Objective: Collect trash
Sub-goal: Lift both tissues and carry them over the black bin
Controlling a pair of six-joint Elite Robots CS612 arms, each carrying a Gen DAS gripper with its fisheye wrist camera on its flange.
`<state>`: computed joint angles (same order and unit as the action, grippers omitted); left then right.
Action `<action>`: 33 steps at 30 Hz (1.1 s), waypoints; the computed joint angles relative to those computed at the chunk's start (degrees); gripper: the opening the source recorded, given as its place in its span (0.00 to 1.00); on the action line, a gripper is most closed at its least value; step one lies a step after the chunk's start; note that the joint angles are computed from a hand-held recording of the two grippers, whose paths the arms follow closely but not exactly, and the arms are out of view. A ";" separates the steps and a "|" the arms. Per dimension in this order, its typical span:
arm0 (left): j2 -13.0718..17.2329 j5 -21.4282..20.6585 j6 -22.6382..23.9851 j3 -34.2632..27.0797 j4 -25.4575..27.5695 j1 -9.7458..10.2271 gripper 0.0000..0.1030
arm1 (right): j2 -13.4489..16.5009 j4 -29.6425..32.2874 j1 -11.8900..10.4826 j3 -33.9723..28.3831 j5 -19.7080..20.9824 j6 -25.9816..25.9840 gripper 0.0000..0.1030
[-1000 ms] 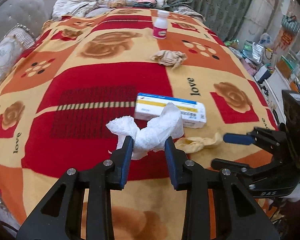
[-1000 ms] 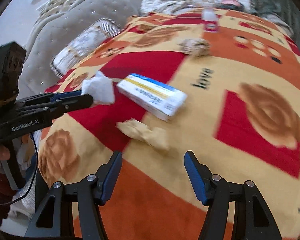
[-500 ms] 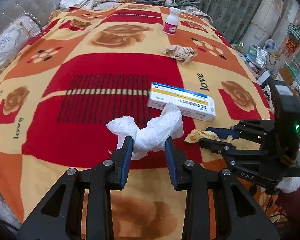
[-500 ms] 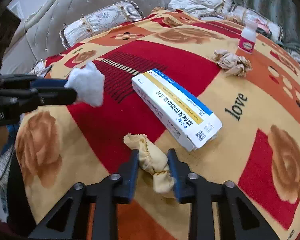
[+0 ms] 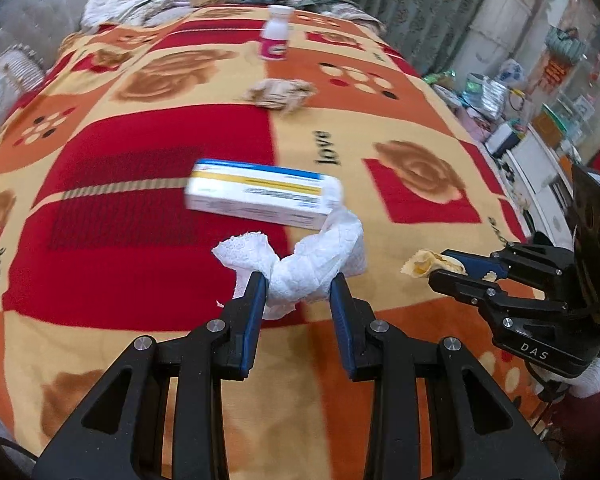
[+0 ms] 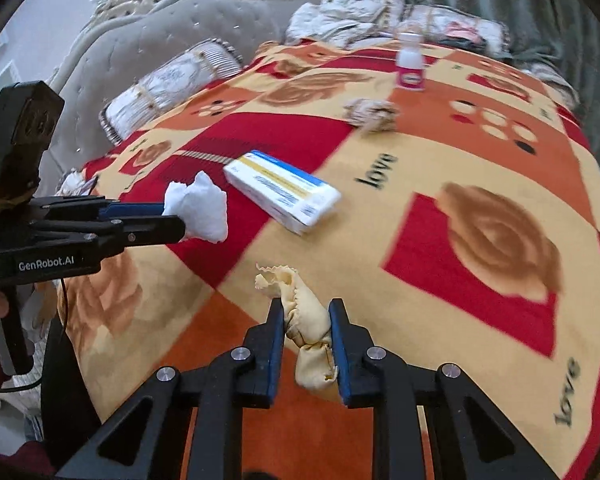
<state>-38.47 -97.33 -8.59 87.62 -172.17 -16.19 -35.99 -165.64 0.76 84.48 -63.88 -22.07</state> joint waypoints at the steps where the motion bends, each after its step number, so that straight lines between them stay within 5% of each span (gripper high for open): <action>1: 0.00 0.00 0.26 0.00 -0.04 -0.31 0.29 | -0.25 -0.50 -0.21 0.53 -0.22 0.39 0.20; 33: 1.45 -2.07 9.51 -4.54 3.54 -10.39 0.29 | -6.50 -16.03 -10.12 14.96 -5.84 11.91 0.20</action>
<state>-37.02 -99.40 0.93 83.08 -168.63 -26.58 -42.50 -181.67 -9.37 99.44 -69.72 -10.16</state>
